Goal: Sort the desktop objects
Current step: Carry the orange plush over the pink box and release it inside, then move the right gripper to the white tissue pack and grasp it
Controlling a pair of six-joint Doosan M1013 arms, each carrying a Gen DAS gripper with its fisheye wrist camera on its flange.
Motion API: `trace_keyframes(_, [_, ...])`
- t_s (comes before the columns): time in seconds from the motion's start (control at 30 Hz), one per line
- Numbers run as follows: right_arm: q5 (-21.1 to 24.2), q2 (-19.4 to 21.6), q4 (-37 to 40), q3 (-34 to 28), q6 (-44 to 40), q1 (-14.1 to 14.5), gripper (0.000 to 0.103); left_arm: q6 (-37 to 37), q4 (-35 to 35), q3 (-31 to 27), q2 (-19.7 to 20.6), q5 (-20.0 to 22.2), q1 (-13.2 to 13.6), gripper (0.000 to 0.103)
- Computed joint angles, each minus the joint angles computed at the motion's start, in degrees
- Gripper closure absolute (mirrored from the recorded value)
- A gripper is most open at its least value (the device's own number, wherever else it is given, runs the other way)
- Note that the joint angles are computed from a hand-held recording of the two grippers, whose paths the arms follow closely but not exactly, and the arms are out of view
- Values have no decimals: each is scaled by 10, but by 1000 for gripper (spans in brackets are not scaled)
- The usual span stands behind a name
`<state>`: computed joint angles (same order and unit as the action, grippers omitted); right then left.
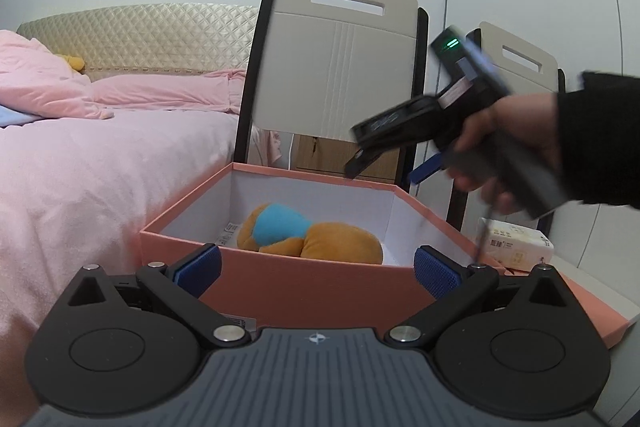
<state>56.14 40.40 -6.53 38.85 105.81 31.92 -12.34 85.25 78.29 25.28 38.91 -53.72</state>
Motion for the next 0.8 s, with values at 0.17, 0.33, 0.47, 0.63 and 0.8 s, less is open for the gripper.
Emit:
trace_keyframes(0.17, [-76,-74,-49,109,64,10,0,-1,6,0,0,-2,-2,0])
trace_keyframes(0.33, [-158,-153,-141,237,187,27,0,3,8,1,1,-5,-4,0])
trace_keyframes(0.47, [-200,-205,-252,326,320,45,0,6,8,-1,2,-3,-4,0])
trace_keyframes(0.63, [-230,-248,-422,411,502,70,0,2,14,1,1,0,-5,0])
trace_keyframes(0.8, [-247,-277,-586,486,713,93,0,-2,28,2,0,6,-9,0])
